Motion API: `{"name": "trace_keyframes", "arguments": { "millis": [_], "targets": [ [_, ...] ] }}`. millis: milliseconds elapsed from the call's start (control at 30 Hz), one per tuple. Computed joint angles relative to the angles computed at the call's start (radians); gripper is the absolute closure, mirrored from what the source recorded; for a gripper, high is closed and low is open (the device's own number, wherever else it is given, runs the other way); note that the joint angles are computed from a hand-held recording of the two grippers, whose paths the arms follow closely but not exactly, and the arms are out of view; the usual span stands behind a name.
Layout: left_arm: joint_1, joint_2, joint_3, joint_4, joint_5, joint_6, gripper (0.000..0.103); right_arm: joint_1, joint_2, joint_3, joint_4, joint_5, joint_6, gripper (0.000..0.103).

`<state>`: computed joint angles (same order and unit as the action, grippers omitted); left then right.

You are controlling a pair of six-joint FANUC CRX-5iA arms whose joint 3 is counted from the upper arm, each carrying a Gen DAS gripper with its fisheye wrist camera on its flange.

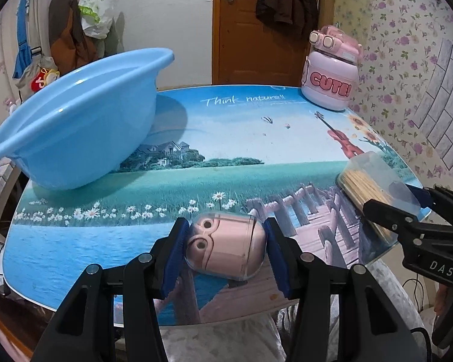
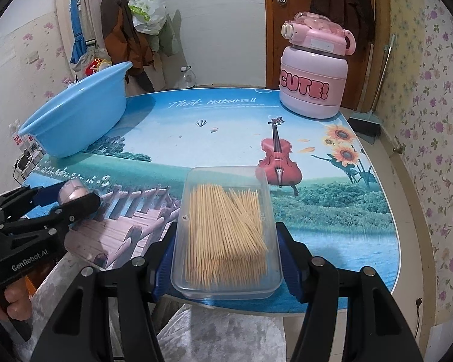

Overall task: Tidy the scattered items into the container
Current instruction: 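Lift the earbud case with the left gripper while the right lifts the toothpick box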

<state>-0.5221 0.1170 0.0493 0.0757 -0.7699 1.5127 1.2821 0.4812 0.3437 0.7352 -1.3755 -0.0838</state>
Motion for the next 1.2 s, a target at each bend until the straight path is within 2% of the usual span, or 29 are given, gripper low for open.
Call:
{"name": "trace_keyframes", "arguments": {
  "millis": [200,333,400,533,767,1100,1200],
  "targets": [
    [-0.003,-0.001,-0.005,-0.003,0.012,-0.011,0.054,-0.001,0.007,0.008,0.002,-0.009,0.005,0.04],
    [-0.001,-0.008,-0.022,0.013,0.032,-0.036,0.054,-0.002,0.008,0.004,0.006,0.002,0.007,0.032],
    [0.002,-0.012,-0.034,0.031,0.045,-0.061,0.052,-0.002,0.018,0.014,0.005,-0.003,0.021,0.03],
    [0.004,-0.018,-0.048,0.041,0.07,-0.087,0.047,-0.002,0.018,0.002,0.021,0.004,0.02,0.03],
    [0.018,-0.015,-0.069,0.081,0.088,-0.147,0.046,-0.009,0.013,-0.035,0.084,0.038,0.036,0.03],
    [0.018,-0.024,-0.093,0.091,0.126,-0.154,0.042,-0.013,0.001,-0.097,0.147,0.083,-0.02,0.03],
    [0.015,-0.024,-0.089,0.073,0.125,-0.135,0.034,-0.011,0.001,-0.104,0.155,0.084,-0.034,0.03]
  ]
}}
